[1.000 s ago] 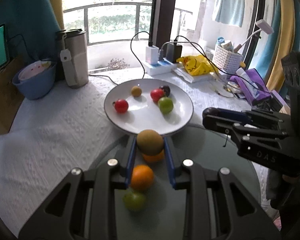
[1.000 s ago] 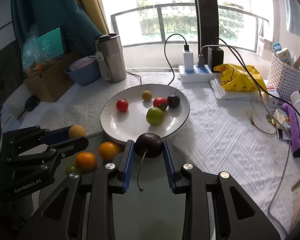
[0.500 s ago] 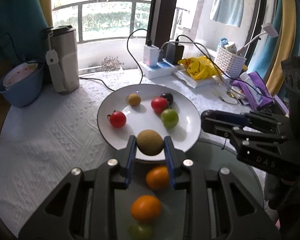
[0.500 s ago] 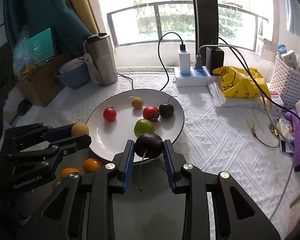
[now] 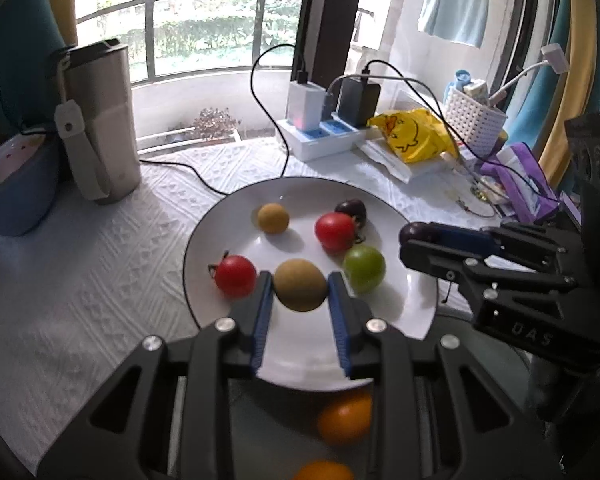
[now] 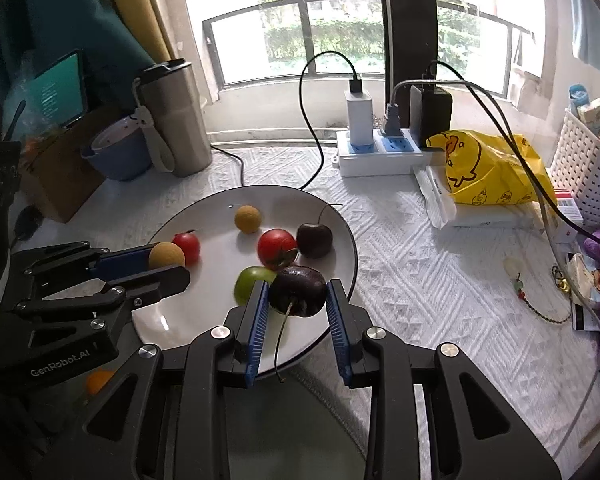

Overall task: Organize fruits
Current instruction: 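Carry the plum in the right gripper while the left gripper carries the kiwi to the plate, then set the plum and kiwi on the plate and open both grippers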

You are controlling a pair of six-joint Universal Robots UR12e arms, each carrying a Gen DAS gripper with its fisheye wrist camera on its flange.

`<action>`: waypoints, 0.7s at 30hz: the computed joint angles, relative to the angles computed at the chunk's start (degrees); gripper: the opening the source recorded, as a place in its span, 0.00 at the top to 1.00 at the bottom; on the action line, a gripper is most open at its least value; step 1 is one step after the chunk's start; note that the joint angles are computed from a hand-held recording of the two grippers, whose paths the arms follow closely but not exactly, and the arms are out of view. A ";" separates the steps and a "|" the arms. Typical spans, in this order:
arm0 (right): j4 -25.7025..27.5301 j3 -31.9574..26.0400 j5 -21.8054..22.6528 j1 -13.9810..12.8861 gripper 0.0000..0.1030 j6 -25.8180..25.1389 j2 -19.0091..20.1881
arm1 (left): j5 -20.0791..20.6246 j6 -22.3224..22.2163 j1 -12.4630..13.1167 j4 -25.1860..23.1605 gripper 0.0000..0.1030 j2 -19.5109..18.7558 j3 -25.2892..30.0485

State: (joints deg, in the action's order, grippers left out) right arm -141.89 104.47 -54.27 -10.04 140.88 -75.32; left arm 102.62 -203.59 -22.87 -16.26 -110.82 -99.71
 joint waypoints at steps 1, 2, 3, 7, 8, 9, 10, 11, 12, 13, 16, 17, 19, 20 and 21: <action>-0.13 -0.17 -0.16 0.10 0.69 0.20 0.24 | -0.06 0.08 0.09 -0.08 0.72 -0.14 0.15; -0.13 -0.41 -0.25 0.20 0.69 0.36 0.51 | -0.19 0.17 0.20 -0.24 0.72 -0.27 0.29; -0.20 -0.60 -0.34 0.28 0.69 0.49 0.74 | -0.35 0.10 0.33 -0.38 0.72 -0.42 0.44; -0.58 -1.07 -0.96 0.59 0.69 0.85 1.47 | -0.83 0.20 0.70 -0.91 0.72 -0.58 0.76; -0.53 -1.18 -0.89 0.62 0.69 0.84 1.62 | -0.78 0.27 0.73 -1.00 0.72 -0.62 0.86; -0.55 -1.20 -0.92 0.66 0.69 0.91 1.65 | -0.69 0.32 0.73 -1.11 0.72 -0.67 0.95; -0.73 -1.19 -0.99 0.70 0.69 1.07 1.68 | -0.66 0.35 0.72 -1.30 0.72 -0.73 1.04; -0.75 -1.19 -1.02 0.72 0.69 1.12 1.70 | -0.85 0.18 0.79 -1.71 0.72 -0.83 1.17; -0.76 -1.20 -1.01 0.73 0.69 1.20 1.71 | -1.05 -0.08 0.84 -1.88 0.72 -0.84 1.18; -0.92 -1.16 -1.12 0.76 0.69 1.30 1.69 | -1.19 -0.25 0.90 -2.01 0.71 -0.82 1.16; -1.59 -1.00 -1.34 0.77 0.69 1.78 1.59 | -0.87 -0.36 0.88 -2.13 0.71 -0.76 1.19; -1.66 -1.00 -1.33 0.75 0.69 1.99 1.58 | -0.83 -0.80 0.88 -2.39 0.71 -0.73 1.22; -1.86 -0.85 -1.43 0.69 0.69 2.34 1.40 | -0.47 -1.18 0.75 -2.53 0.71 -0.66 1.16; -1.89 -0.75 -1.54 0.66 0.69 2.35 1.28 | -0.23 -1.10 0.68 -2.60 0.70 -0.59 1.16; -2.01 -0.61 -1.64 0.61 0.69 2.40 1.12 | -0.04 -1.14 0.60 -2.42 0.70 -0.48 1.05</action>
State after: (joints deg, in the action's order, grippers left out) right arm -143.90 103.86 -55.91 -9.43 143.28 -74.21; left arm 102.58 -204.73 -22.27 -18.68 -111.31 -98.66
